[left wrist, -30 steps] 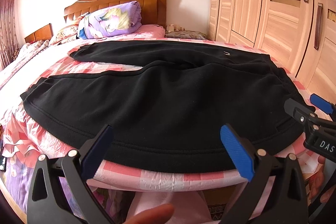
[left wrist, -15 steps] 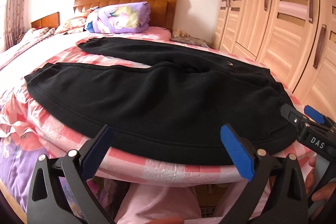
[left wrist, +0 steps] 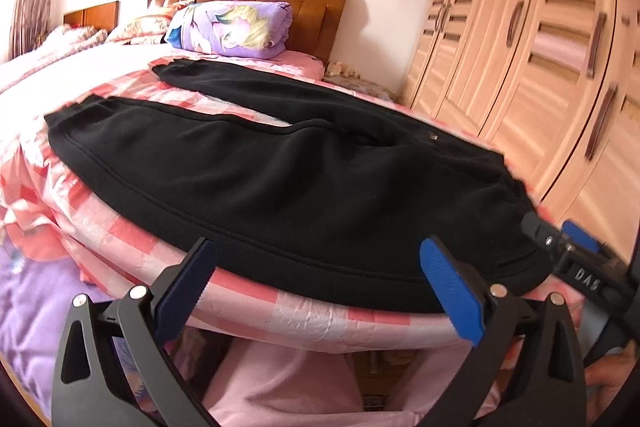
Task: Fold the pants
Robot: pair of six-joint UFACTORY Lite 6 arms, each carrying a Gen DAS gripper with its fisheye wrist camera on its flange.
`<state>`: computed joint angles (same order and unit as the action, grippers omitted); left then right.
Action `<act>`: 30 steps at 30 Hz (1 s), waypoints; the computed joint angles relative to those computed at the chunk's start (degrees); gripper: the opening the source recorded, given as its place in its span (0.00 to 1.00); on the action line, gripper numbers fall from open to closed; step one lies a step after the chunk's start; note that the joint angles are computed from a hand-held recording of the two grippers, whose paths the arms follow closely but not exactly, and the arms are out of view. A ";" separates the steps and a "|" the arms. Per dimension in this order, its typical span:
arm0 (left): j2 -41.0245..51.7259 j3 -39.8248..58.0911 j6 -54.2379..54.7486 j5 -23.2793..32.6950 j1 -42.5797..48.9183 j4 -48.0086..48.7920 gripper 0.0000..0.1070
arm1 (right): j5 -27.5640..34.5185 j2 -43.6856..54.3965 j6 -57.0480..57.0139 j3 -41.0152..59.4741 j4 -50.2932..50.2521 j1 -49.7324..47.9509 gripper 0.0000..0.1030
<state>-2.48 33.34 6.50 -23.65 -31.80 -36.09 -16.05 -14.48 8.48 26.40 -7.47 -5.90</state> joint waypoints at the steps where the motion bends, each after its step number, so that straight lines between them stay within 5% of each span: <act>1: 0.00 -0.25 -1.04 0.22 0.52 0.42 0.95 | 0.10 -0.08 0.01 -0.05 0.02 0.04 0.96; 8: 3.38 2.84 11.51 2.27 0.13 -13.93 0.95 | 0.16 0.62 0.80 -0.33 -0.61 0.59 0.96; 19: 10.22 9.70 21.40 5.44 2.74 -20.08 0.95 | -5.89 4.37 18.11 0.61 -22.59 -6.81 0.96; 23: 13.48 16.41 33.12 2.39 1.71 -24.42 0.95 | -7.06 10.76 27.18 8.52 -36.39 -9.52 0.96; 30: 32.22 45.87 73.32 8.68 5.96 -49.37 0.95 | -5.19 33.36 61.54 42.43 -78.37 -12.48 0.96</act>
